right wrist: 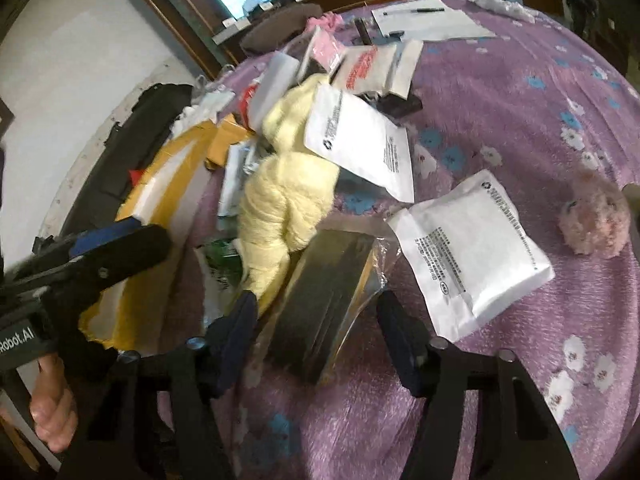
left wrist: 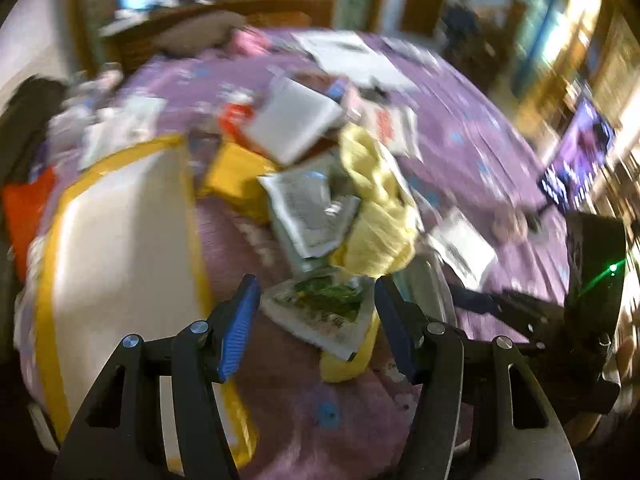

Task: Organize soft objects
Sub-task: 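Grasp the green-printed snack packet with the left tool while the right tool grasps the dark sponge block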

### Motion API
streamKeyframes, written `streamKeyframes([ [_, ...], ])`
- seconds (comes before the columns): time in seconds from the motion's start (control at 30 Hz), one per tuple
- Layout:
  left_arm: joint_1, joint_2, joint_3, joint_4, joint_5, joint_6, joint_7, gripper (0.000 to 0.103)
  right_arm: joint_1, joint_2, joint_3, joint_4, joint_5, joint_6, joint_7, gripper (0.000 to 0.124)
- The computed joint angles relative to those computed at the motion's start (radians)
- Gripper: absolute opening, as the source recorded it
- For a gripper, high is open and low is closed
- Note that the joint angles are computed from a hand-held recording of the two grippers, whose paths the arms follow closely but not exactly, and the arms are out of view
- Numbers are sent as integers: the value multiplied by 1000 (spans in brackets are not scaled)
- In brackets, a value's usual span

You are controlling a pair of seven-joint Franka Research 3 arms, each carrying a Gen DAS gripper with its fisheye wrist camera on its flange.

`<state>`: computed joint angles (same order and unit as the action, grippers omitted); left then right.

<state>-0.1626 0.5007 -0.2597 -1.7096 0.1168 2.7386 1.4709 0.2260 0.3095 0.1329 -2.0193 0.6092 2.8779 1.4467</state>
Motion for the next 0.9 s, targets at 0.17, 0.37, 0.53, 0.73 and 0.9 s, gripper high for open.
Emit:
streamKeyframes([
  [0.17, 40, 93, -56, 140, -57, -184, 130, 59, -21, -24, -1, -26, -4, -18, -29, 31],
  [0.37, -14, 193, -15, 293, -64, -313, 210, 59, -36, -29, -1, -38, 27, 2, -68, 30],
  [0.53, 20, 162, -35, 222, -106, -239, 248, 55, -51, -38, 25, -51, 105, 20, -168, 30],
  [0.73, 31, 138, -35, 172, -127, -179, 255, 55, -48, -30, 17, -34, 137, 3, -205, 30],
  [0.9, -37, 137, 34, 141, -10, -77, 159, 53, -33, -36, 3, -39, 119, 8, -185, 30],
])
